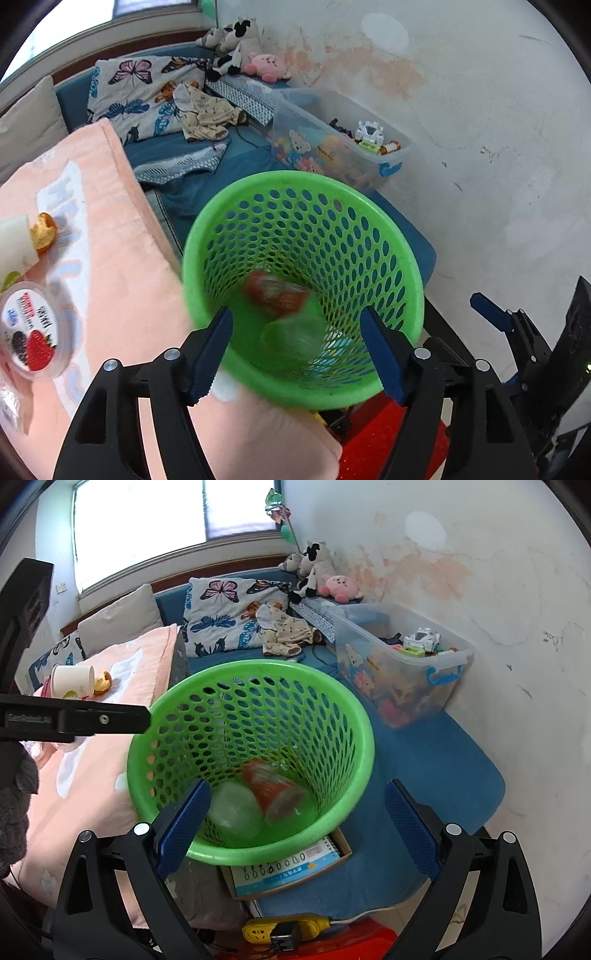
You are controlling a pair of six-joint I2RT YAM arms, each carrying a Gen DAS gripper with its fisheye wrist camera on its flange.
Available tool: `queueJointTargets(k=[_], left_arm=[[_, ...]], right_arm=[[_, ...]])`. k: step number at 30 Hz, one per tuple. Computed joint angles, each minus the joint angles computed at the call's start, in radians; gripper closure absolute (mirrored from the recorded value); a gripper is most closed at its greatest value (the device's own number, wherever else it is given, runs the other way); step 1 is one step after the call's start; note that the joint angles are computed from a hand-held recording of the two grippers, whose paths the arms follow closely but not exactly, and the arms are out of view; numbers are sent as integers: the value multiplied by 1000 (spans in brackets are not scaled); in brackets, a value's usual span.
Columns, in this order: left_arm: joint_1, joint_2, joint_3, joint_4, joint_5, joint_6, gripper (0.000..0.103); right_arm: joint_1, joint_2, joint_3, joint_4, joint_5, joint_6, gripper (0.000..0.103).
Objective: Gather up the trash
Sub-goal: 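Drop the red cup into the green basket with the right gripper while the left drops the bottle in, then grasp the pink snack wrapper with the right gripper while the left grasps the clear plastic bag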
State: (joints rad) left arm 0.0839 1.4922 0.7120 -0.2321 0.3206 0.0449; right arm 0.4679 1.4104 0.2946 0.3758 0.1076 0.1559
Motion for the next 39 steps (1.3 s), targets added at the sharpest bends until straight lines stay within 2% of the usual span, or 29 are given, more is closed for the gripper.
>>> queueJointTargets(k=[6, 10, 15, 22, 26, 31, 39], left_arm=[[147, -174, -81, -49, 21, 65, 34], [336, -283, -114, -101, 48, 136, 34], [575, -322, -114, -139, 93, 253, 34], [954, -187, -7, -188, 189, 440, 34], [1092, -82, 61, -194, 208, 494, 34], [1218, 8, 121, -196, 233, 539, 34], [1321, 94, 176, -197, 259, 582, 34]], right_arm=[[58, -46, 10, -41, 8, 19, 9], [117, -38, 44, -63, 9, 36, 9], [214, 1, 117, -93, 15, 53, 9], [388, 130, 280, -122, 26, 55, 9], [466, 214, 390, -144, 12, 53, 9], [552, 334, 564, -199, -2, 21, 9], [617, 538, 899, -336, -75, -27, 20]])
